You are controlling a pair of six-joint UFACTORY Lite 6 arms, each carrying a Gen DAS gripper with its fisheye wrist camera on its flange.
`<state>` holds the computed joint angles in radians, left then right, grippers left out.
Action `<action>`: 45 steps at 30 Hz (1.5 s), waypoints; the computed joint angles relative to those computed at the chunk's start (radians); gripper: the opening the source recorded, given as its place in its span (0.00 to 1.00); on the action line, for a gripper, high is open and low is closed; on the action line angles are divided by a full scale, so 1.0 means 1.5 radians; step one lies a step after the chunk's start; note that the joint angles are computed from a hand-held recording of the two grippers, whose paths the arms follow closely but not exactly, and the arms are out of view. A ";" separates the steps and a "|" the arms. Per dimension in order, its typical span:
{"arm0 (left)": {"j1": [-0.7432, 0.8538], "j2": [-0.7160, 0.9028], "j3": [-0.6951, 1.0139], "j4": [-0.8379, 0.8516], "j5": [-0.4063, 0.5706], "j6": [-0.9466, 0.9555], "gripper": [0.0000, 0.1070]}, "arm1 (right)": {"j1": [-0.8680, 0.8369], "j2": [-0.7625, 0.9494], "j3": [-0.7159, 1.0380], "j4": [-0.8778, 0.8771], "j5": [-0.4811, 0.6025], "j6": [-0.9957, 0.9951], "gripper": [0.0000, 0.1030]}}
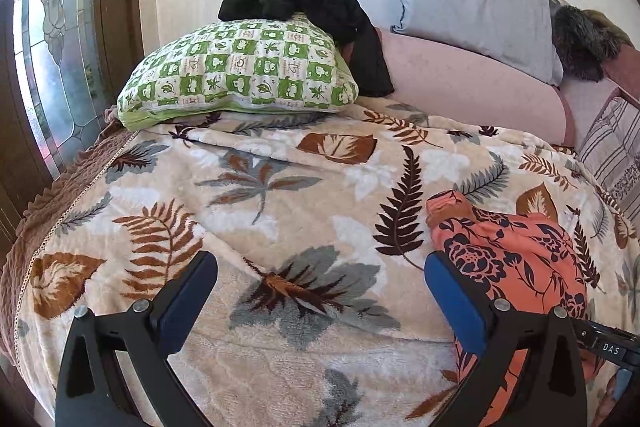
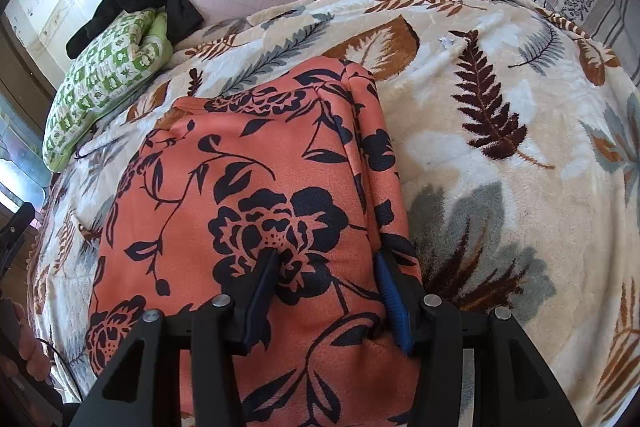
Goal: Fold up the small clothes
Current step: 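Press the folded coral bundle flat with the right gripper and release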
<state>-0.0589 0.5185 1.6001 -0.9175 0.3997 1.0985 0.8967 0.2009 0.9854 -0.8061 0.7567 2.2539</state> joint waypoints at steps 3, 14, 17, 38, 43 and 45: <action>-0.002 -0.001 -0.003 0.002 0.000 0.003 0.96 | 0.000 0.000 0.001 0.001 0.000 -0.001 0.52; -0.006 -0.006 -0.014 0.002 -0.007 0.006 0.96 | -0.002 -0.005 -0.004 0.001 -0.003 -0.004 0.52; -0.008 -0.006 -0.017 0.002 -0.010 0.012 0.96 | -0.001 -0.003 -0.004 0.002 -0.004 -0.003 0.52; -0.063 -0.024 -0.079 -0.005 -0.043 0.070 0.96 | 0.059 -0.092 -0.057 -0.173 -0.038 0.094 0.52; -0.121 -0.014 -0.105 0.078 0.003 0.050 0.96 | 0.023 -0.084 -0.050 -0.094 -0.124 0.010 0.51; -0.141 -0.012 -0.122 0.084 -0.002 0.053 0.96 | 0.019 -0.107 -0.069 -0.120 -0.138 0.062 0.51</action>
